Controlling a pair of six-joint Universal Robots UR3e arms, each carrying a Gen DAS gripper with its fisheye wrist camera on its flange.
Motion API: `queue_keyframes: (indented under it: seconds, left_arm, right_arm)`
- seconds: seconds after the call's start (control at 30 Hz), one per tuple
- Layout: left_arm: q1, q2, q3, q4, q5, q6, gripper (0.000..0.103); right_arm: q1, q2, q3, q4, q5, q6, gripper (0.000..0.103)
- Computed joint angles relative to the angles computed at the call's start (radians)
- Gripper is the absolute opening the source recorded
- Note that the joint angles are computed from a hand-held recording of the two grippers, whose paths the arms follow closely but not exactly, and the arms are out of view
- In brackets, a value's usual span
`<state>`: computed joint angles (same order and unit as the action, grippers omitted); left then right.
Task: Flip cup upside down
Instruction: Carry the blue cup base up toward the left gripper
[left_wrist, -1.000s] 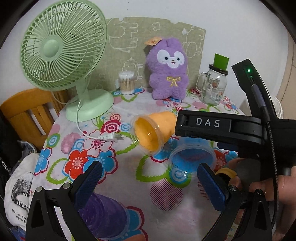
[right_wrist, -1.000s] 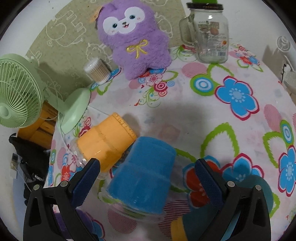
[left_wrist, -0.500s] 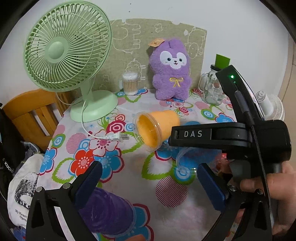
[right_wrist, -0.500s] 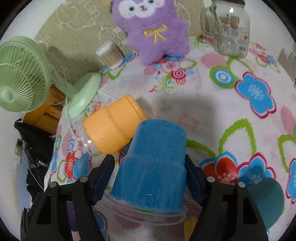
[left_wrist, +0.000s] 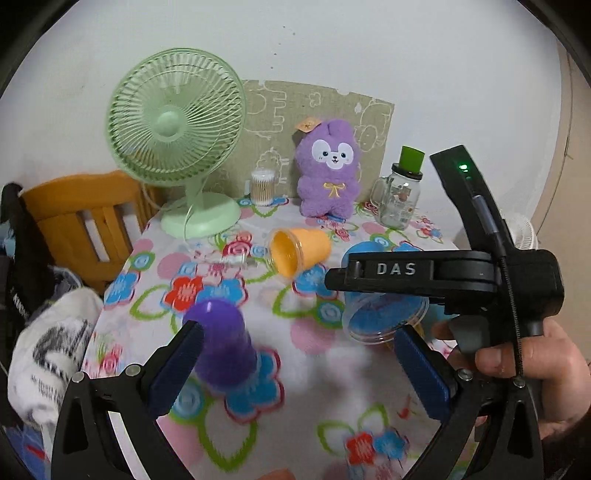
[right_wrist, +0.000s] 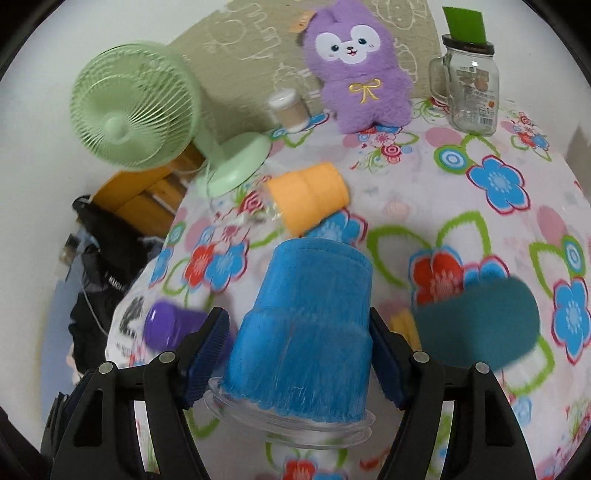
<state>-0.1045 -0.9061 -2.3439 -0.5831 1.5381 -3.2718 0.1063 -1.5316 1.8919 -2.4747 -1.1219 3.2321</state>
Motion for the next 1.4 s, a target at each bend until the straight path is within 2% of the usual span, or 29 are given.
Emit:
queue_keyframes:
  seconds: [0.2, 0.43, 0.6, 0.77, 0.9, 1.0, 1.27, 1.4]
  left_arm:
    - [-0.102, 0.187, -0.059, -0.140, 0.080, -0.111, 0.103]
    - [-0.424, 0.261, -0.109, -0.226, 0.343, -0.386, 0.103]
    - [-0.624, 0.275, -0.131, -0.297, 0.449, -0.603, 0.103]
    - [-0.767, 0.221, -0.148, -0.303, 0.515, -0.763, 0.103]
    - [-0.791, 0.214, -0.158, -0.316, 0.516, -0.810, 0.103]
    - [-0.802, 0.217, -0.161, -0.323, 0.524, -0.832, 0.103]
    - [-0.797, 0.218, -0.160, -0.319, 0.510, -0.824, 0.103]
    - [-0.759, 0.249, -0.158, -0.320, 0.467, -0.794, 0.103]
  right_arm:
    - [0.002, -0.226, 0.188, 0.068, 0.026, -0.070, 0.075]
    - [0.015, -0.494, 0.396, 0.148, 0.030, -0.115, 0.075]
    - [0.033, -0.577, 0.497, 0.186, 0.030, -0.112, 0.075]
    - [0.098, -0.543, 0.557, 0.114, -0.023, -0.071, 0.076]
    - [0.130, -0.517, 0.555, 0.080, -0.073, -0.051, 0.083]
    - [0.132, -0.521, 0.553, 0.083, -0.091, -0.057, 0.084]
    - [0.077, -0.558, 0.549, 0.157, -0.048, -0.103, 0.085]
    - [0.034, -0.605, 0.541, 0.226, -0.020, -0.143, 0.085]
